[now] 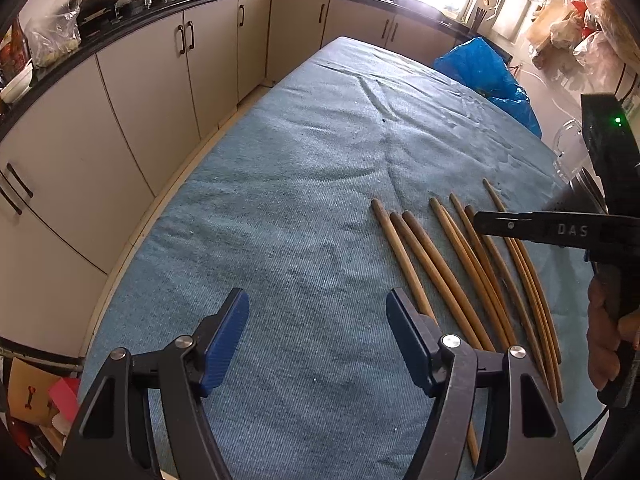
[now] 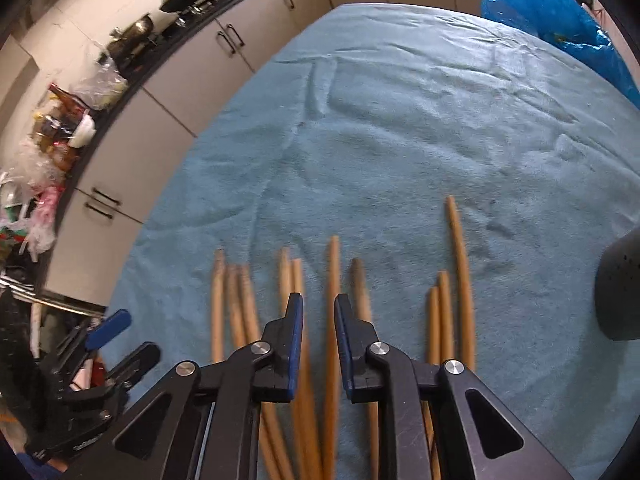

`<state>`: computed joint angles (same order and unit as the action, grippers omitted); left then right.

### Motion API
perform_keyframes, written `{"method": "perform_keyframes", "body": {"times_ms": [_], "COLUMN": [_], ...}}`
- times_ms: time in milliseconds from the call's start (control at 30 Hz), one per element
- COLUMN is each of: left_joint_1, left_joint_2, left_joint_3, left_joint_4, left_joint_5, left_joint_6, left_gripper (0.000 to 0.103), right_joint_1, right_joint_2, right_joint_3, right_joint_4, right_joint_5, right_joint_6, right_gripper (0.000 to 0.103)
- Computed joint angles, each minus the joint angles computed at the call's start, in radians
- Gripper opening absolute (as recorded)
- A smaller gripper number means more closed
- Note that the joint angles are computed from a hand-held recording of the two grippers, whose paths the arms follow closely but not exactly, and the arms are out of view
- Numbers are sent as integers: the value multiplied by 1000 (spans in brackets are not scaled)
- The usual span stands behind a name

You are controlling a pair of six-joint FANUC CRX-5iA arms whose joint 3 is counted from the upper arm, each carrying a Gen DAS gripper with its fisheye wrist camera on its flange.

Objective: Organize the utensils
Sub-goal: 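Close the right tool on one chopstick while the left tool closes on another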

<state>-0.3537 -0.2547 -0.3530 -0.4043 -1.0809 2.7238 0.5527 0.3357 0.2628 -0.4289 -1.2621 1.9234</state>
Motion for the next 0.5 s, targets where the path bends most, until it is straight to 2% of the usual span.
{"method": "perform_keyframes", "body": {"times_ms": [200, 267, 300, 500], "left_joint_1": [26, 40, 49, 96], "left_joint_2": [8, 11, 11, 44], "left_joint_3": [-2, -5, -8, -8], "left_joint_4": [25, 41, 53, 123], "left_joint_5": [17, 27, 33, 78], "left_joint_6": [-30, -47, -60, -144], "left_gripper": [70, 70, 70, 70], "right_joint_1": [36, 67, 78, 63], "right_joint_2": [25, 6, 0, -19], "right_joint_3": [-3, -38, -50, -88], "right_joint_4": [57, 115, 142, 200], "right_joint_5": [27, 74, 87, 130], "right_joint_6": [-27, -28, -30, -60], "right_gripper": [17, 8, 7, 6]}}
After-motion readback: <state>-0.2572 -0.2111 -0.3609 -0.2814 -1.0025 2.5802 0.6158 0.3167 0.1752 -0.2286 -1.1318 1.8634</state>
